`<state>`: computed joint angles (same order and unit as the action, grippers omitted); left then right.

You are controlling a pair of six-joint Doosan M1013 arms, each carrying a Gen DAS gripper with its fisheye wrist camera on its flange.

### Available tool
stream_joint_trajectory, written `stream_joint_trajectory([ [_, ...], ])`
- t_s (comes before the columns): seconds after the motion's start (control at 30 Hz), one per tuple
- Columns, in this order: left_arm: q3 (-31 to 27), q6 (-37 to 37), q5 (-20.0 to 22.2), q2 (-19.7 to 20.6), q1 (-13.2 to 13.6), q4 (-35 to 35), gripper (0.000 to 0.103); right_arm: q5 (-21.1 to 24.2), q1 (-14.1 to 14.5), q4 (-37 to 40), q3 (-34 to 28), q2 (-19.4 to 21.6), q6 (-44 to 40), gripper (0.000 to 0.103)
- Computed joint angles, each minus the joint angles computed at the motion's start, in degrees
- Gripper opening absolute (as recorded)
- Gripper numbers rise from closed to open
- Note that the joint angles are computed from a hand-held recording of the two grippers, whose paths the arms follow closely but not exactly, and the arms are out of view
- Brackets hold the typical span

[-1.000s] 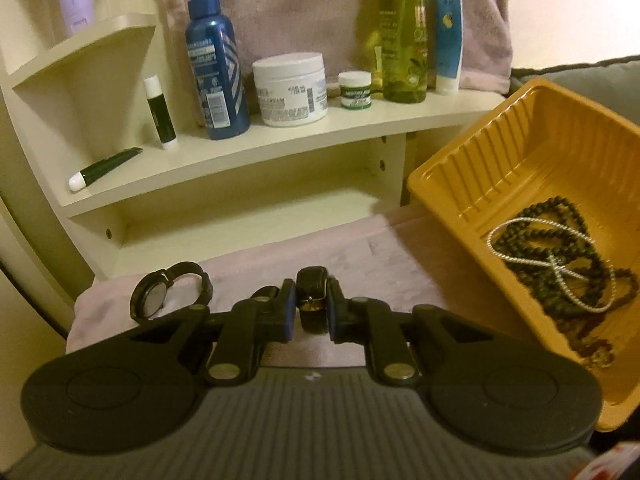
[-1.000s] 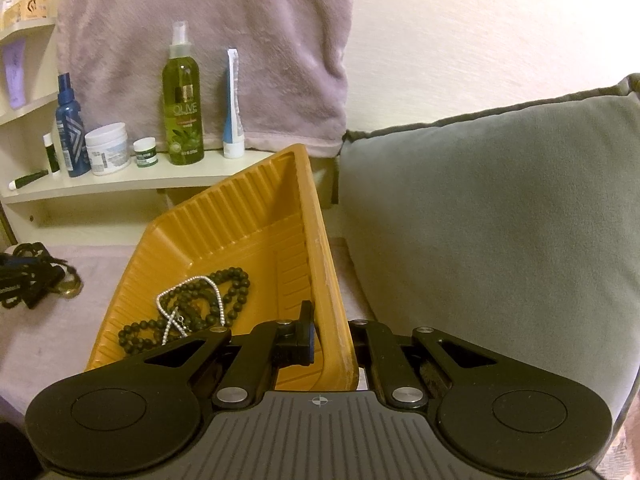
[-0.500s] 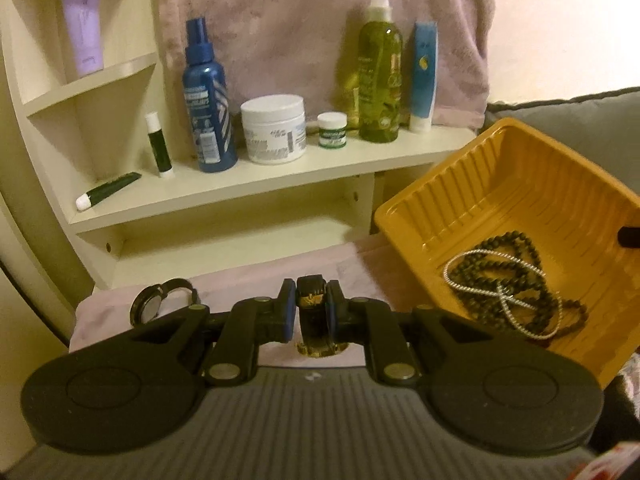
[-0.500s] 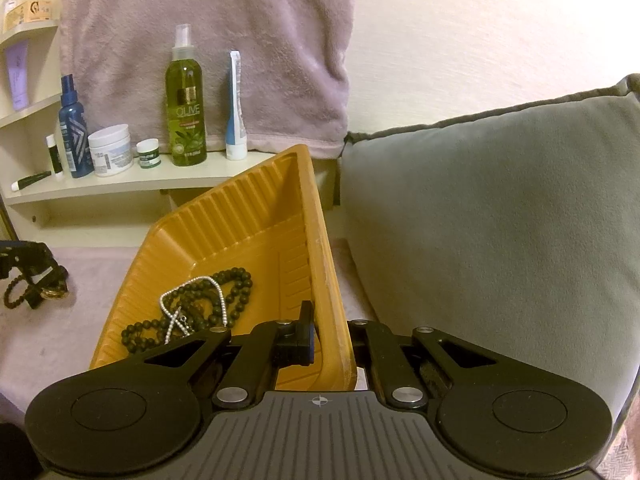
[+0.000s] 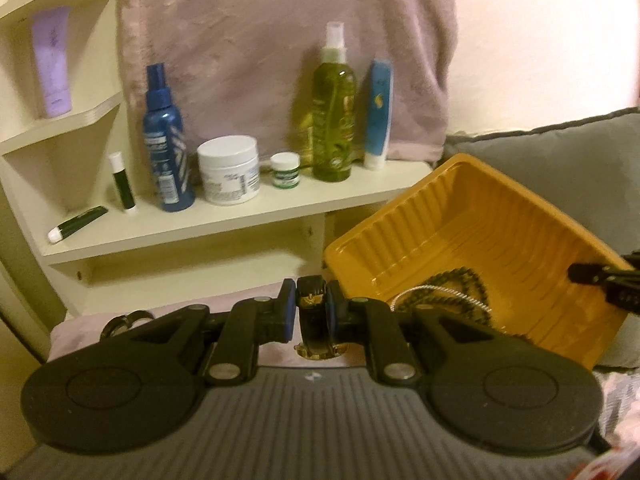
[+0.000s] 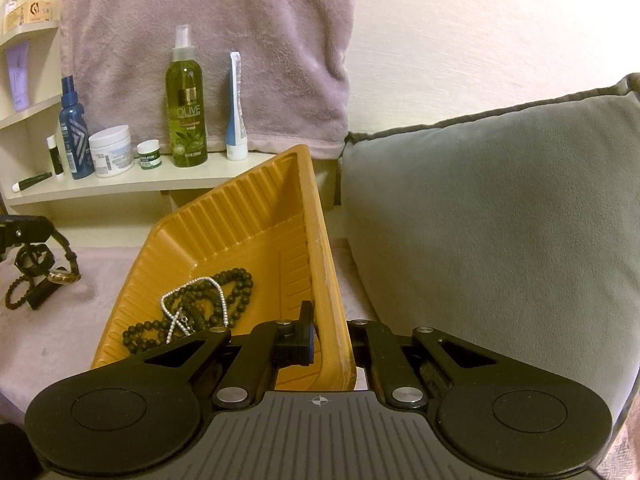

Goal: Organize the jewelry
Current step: 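Carry the ring over the orange tray with the left gripper and release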

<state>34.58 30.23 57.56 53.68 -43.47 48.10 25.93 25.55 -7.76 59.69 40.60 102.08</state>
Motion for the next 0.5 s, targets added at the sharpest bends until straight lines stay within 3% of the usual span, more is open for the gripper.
stream_joint_trajectory([
  [0.5, -7.5, 7.4, -6.5, 3.7, -0.4, -9.0, 0.014, 0.0, 0.1, -0.1, 0.1, -0.1, 0.2, 0.006],
])
